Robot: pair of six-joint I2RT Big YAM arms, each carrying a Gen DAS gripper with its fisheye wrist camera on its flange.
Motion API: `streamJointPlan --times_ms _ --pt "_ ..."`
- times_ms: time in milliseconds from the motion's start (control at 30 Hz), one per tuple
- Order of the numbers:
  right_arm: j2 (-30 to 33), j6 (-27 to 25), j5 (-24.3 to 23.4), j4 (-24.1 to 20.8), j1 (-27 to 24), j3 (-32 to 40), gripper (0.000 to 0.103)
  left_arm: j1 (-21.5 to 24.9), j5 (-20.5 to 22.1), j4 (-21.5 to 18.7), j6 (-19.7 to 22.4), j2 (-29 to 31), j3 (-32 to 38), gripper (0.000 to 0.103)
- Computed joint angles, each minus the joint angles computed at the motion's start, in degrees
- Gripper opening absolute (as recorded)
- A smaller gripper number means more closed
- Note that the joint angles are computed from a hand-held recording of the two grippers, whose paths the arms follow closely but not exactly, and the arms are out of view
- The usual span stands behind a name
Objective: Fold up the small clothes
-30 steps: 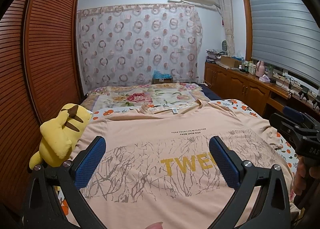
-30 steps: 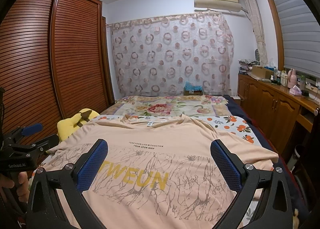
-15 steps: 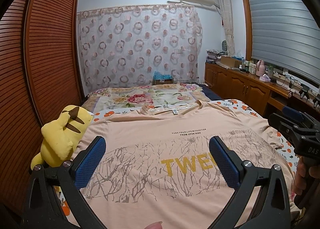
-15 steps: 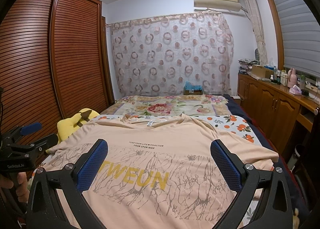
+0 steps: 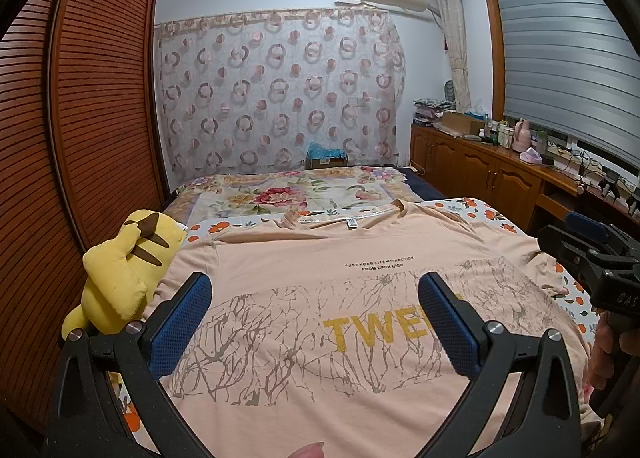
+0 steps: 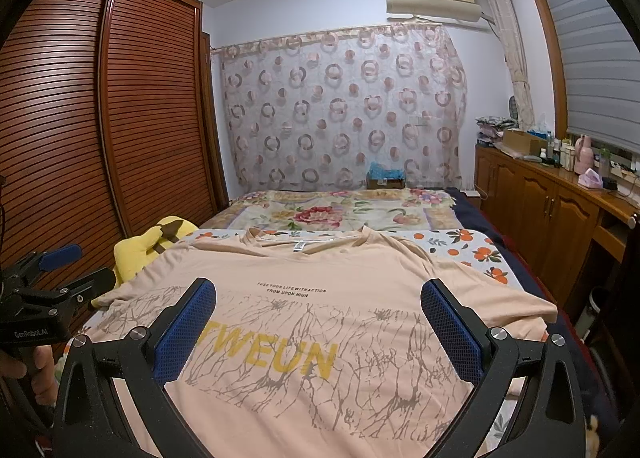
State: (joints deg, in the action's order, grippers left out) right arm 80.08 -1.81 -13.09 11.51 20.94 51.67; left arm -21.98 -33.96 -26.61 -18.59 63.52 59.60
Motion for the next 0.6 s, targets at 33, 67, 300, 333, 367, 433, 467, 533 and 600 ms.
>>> streamJointPlan --times_ms 33,67,300,333,367,433,467,533,600 --pt "0.0 0.0 -0.1 0.0 0.0 0.0 0.102 0.0 0.0 -0.3 -0.1 -0.1 0.1 0.103" --pt "0.0 0.0 0.0 0.0 0.0 0.0 0.102 0.1 0.0 -0.5 -0.1 -0.2 0.2 0.103" --pt "0.0 0.0 0.0 0.0 0.0 0.0 0.102 0.1 0.0 -0.6 0.0 -0.2 0.3 0.103" --pt "0.0 0.0 0.0 0.0 0.0 0.0 0.102 0.0 0.0 -0.6 0.0 -0.2 0.3 0.103" --pt "0.0 0.0 0.0 -0.1 0.0 0.0 0.102 0.0 0.0 -0.7 0.0 -0.3 0.3 0.103" --pt "0.0 0.0 0.0 0.0 0.0 0.0 0.102 0.0 -0.2 -0.7 -0.1 -0.2 0.3 0.103" --pt "0.0 0.0 0.0 0.0 0.0 0.0 0.102 0.0 -0.1 -0.9 -0.1 -0.3 0.4 0.103" --pt "0.0 0.0 0.0 -0.1 0.0 0.0 0.102 -0.1 -0.2 -0.7 -0.1 -0.1 0.4 0.103" --pt "0.0 0.0 0.0 -0.1 0.0 0.0 0.102 -0.1 -0.2 -0.7 -0.1 -0.1 0.4 0.103"
